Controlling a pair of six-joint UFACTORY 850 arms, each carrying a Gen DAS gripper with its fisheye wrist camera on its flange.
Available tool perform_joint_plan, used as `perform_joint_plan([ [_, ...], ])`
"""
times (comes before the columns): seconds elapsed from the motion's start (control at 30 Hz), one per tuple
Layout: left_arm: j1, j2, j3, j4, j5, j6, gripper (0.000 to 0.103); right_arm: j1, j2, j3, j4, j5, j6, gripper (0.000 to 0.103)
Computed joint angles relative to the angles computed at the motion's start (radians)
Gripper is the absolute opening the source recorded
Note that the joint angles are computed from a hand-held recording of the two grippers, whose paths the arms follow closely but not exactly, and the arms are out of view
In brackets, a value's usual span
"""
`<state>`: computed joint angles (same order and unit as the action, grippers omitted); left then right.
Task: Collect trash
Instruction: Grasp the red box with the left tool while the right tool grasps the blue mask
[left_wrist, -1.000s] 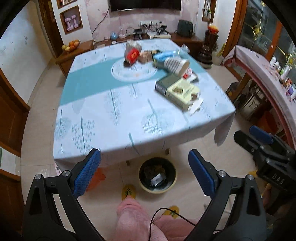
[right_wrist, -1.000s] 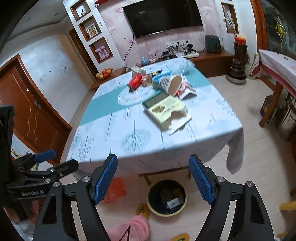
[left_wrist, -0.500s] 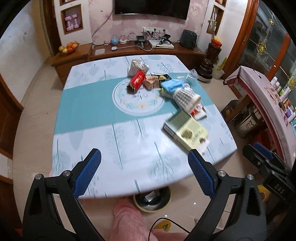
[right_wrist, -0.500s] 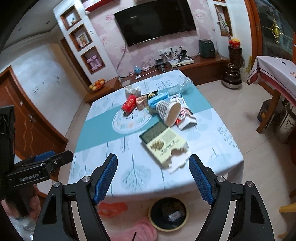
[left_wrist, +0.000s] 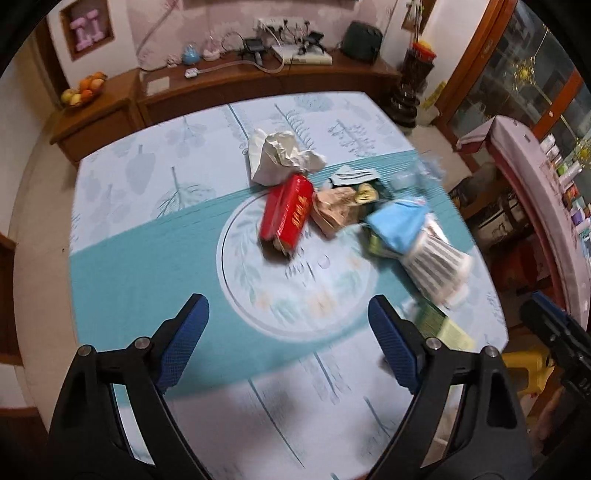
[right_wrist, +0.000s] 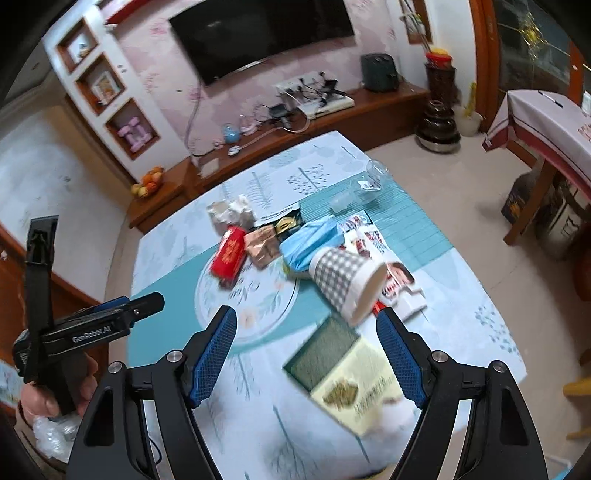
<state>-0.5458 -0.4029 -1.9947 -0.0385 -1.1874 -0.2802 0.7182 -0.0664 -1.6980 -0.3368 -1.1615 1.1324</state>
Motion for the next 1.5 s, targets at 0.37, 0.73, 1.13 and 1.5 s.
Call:
perform_joint_plan([
  [0.37, 0.045, -0.324, -0.277, -0.034, -0.094, 0.104, 0.083, -0.162, -0.219, -0.149, 0.104, -0.014, -0.115, 0.074],
  [0.73, 0.052, -0.555, -0.587, -0.029, -0.218, 0.117, 0.083, -0.237, -0.404, -0.264, 0.182, -0.085, -0.245, 0.074],
  [1.13, 0.059, -0.555, -0.553, -0.084, -0.191, 0.154, 0.052, -0.239, -0.475, -0.284, 0.225, -0.059, -0.330, 0.035],
  [1.5, 0.064, -0.356, -0.256, -0.170, -0.064, 0.159, 0.040, -0.208, -0.359, -0.175, 0.235, 0.088, -0.327, 0.007],
])
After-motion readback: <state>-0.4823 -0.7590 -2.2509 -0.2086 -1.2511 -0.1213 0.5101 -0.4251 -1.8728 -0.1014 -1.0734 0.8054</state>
